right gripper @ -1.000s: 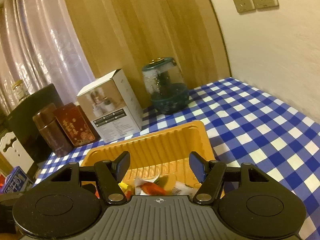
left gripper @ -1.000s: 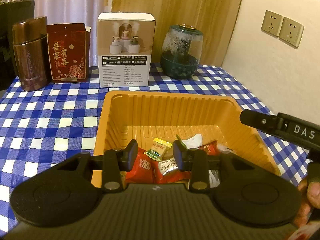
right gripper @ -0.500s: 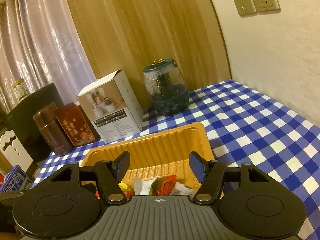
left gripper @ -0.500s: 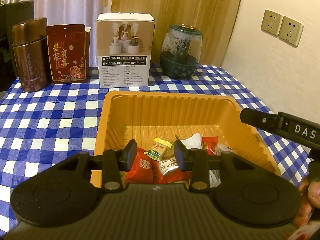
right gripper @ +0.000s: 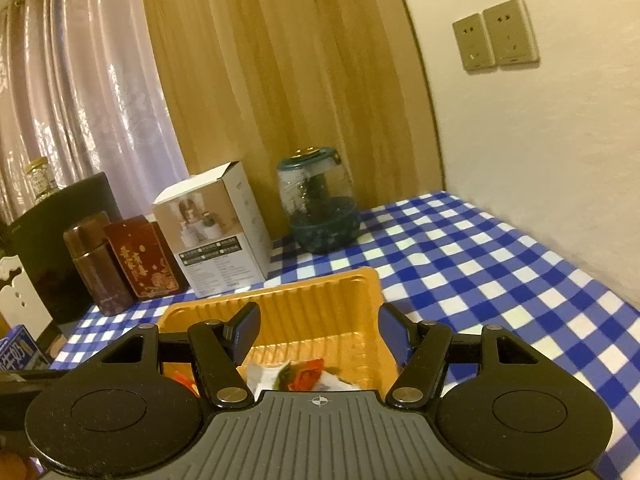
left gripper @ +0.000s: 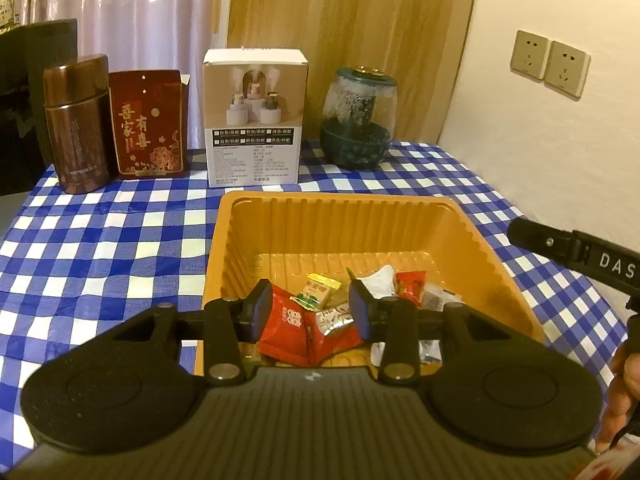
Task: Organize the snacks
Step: 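Withdraw both tools from the tray toward the red candies on the cloth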
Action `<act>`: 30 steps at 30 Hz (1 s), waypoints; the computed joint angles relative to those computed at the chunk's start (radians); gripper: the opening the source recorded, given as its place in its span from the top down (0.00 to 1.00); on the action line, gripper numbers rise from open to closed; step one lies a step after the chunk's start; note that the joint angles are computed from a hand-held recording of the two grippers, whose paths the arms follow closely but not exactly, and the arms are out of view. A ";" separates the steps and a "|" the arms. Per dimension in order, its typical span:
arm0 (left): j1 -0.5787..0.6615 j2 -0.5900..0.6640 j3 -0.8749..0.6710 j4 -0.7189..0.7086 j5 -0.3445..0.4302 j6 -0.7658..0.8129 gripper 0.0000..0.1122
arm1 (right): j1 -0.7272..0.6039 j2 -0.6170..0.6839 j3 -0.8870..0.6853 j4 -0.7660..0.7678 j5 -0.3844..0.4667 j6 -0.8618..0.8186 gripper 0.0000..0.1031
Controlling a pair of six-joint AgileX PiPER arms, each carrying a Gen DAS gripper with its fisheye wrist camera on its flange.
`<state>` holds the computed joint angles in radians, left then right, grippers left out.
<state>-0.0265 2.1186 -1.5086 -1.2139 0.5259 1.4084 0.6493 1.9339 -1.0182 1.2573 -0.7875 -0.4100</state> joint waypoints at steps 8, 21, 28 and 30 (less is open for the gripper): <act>0.043 -0.118 0.183 -0.111 0.030 0.154 0.66 | 0.086 -0.091 0.135 0.046 -0.077 0.021 0.37; 0.128 -0.251 0.408 -0.162 0.056 0.297 0.66 | 0.240 -0.176 0.266 0.134 -0.092 0.001 0.37; 0.141 -0.271 0.471 -0.154 0.057 0.345 0.66 | 0.251 -0.160 0.280 0.092 -0.001 -0.037 0.37; 0.138 -0.272 0.484 -0.156 0.054 0.368 0.66 | 0.245 -0.147 0.283 0.071 0.023 -0.047 0.37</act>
<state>0.1113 1.8470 -1.0244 -1.3700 0.5801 1.7763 0.8947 1.7873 -0.7351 1.3288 -0.7641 -0.4569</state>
